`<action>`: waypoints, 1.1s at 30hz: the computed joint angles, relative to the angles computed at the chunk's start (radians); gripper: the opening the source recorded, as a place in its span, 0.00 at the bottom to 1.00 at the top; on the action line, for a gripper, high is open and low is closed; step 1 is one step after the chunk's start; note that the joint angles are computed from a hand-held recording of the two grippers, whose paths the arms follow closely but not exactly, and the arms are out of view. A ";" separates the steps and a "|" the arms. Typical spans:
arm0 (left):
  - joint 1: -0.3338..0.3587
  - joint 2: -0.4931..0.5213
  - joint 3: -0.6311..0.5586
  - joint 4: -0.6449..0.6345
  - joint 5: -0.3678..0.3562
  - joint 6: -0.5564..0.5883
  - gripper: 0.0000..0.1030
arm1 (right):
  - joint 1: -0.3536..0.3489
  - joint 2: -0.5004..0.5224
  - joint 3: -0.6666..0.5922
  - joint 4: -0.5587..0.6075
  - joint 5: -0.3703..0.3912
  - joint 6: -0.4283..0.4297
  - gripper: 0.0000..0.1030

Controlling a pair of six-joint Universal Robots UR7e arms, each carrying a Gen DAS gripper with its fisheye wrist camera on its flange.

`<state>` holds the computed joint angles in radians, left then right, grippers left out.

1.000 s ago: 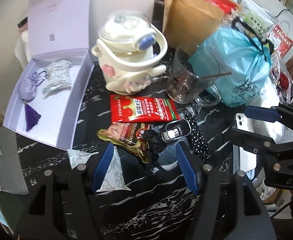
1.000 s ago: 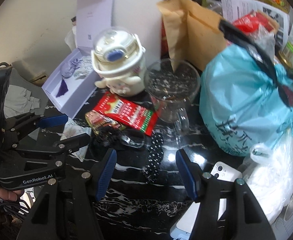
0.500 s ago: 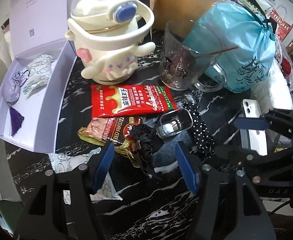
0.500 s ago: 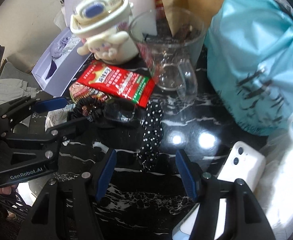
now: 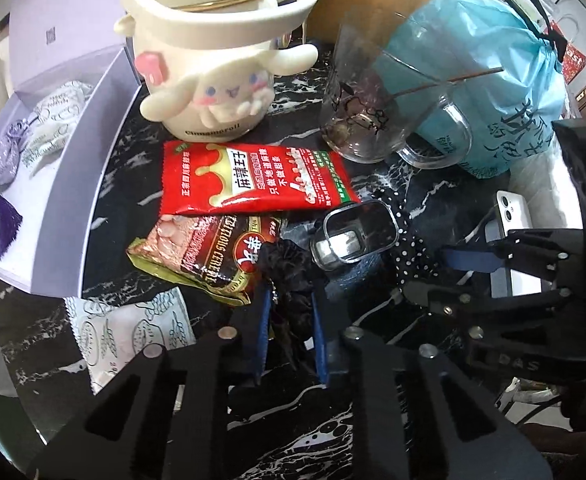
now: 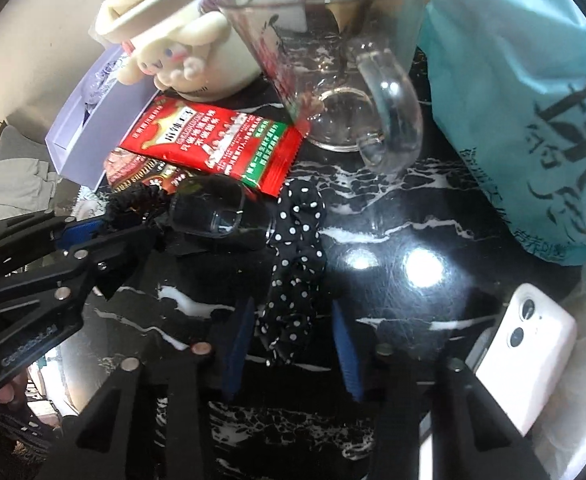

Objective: Organize objects
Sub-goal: 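Grasp the black scrunchie with the left gripper while the right grasps the polka-dot scrunchie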

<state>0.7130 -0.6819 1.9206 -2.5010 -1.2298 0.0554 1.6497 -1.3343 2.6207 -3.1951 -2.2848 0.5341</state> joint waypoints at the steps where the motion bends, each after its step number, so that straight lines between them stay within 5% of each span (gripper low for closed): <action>1: 0.002 0.001 0.002 -0.008 -0.003 0.000 0.15 | -0.001 0.012 -0.001 -0.018 -0.003 -0.011 0.35; 9: 0.005 -0.005 0.008 -0.023 -0.013 -0.007 0.12 | 0.000 0.039 -0.005 -0.048 -0.037 -0.031 0.14; 19: -0.012 -0.044 0.032 -0.014 -0.043 -0.005 0.12 | 0.024 0.007 0.007 -0.016 -0.026 -0.001 0.13; 33: -0.034 -0.145 0.068 0.061 -0.062 -0.073 0.12 | 0.174 -0.096 -0.001 0.205 -0.042 0.149 0.13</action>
